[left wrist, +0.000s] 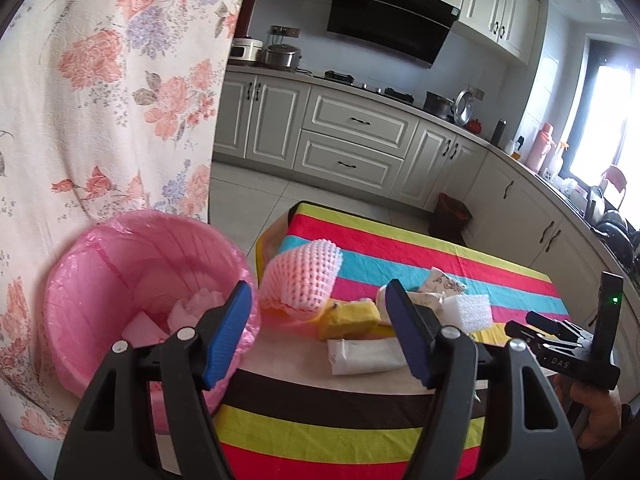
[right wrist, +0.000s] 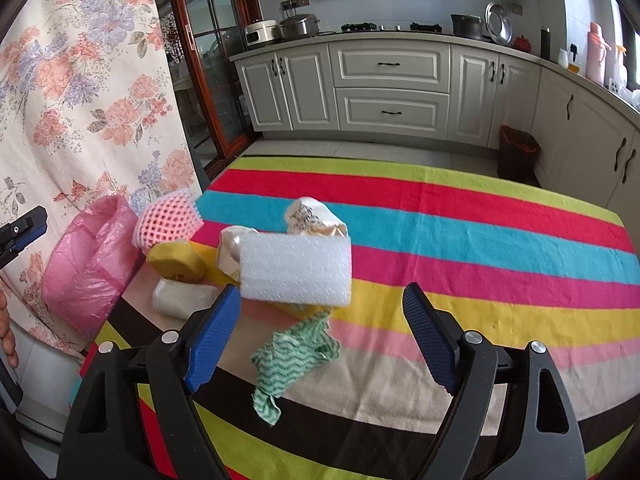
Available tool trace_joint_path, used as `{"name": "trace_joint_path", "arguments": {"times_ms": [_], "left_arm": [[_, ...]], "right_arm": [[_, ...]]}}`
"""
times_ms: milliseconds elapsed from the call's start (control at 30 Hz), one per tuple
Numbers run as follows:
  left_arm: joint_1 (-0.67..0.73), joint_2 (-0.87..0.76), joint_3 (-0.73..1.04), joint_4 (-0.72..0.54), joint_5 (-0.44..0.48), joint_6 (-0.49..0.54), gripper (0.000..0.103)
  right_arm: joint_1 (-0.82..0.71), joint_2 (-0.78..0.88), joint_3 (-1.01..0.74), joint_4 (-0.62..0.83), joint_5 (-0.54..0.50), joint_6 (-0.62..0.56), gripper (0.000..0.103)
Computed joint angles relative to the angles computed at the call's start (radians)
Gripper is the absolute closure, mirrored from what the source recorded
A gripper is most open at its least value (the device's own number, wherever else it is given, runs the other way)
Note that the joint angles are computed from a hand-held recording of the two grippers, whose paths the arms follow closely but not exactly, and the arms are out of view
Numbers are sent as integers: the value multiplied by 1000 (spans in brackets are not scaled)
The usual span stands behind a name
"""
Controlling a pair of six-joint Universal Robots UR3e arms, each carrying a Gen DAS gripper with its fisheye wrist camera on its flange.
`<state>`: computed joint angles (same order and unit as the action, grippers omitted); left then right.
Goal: Collect trash
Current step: 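Grasp the green patterned cloth with the right gripper, then grasp the white wrapped package with the left gripper while the right holds the cloth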
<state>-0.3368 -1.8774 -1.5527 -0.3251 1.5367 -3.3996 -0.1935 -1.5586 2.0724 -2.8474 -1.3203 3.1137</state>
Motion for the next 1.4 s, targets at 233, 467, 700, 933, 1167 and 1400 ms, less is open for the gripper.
{"name": "trace_joint_path", "arguments": {"times_ms": [233, 467, 700, 933, 1167, 1400], "left_arm": [[-55, -73, 74, -29, 7, -5, 34], [-75, -116, 120, -51, 9, -9, 32], [-91, -162, 152, -67, 5, -18, 32], [-111, -217, 190, -86, 4, -35, 25], [-128, -290, 243, -106, -8, -52, 15], [-154, -404, 373, -186, 19, -62, 6]], "right_arm": [[14, 34, 43, -35, 0, 6, 24], [52, 110, 32, -53, -10, 17, 24], [90, 189, -6, -58, -32, 26, 25], [117, 236, -33, -61, -39, 20, 36], [105, 219, -10, -69, 0, -10, 52], [65, 161, 28, -57, 55, -39, 70]]}}
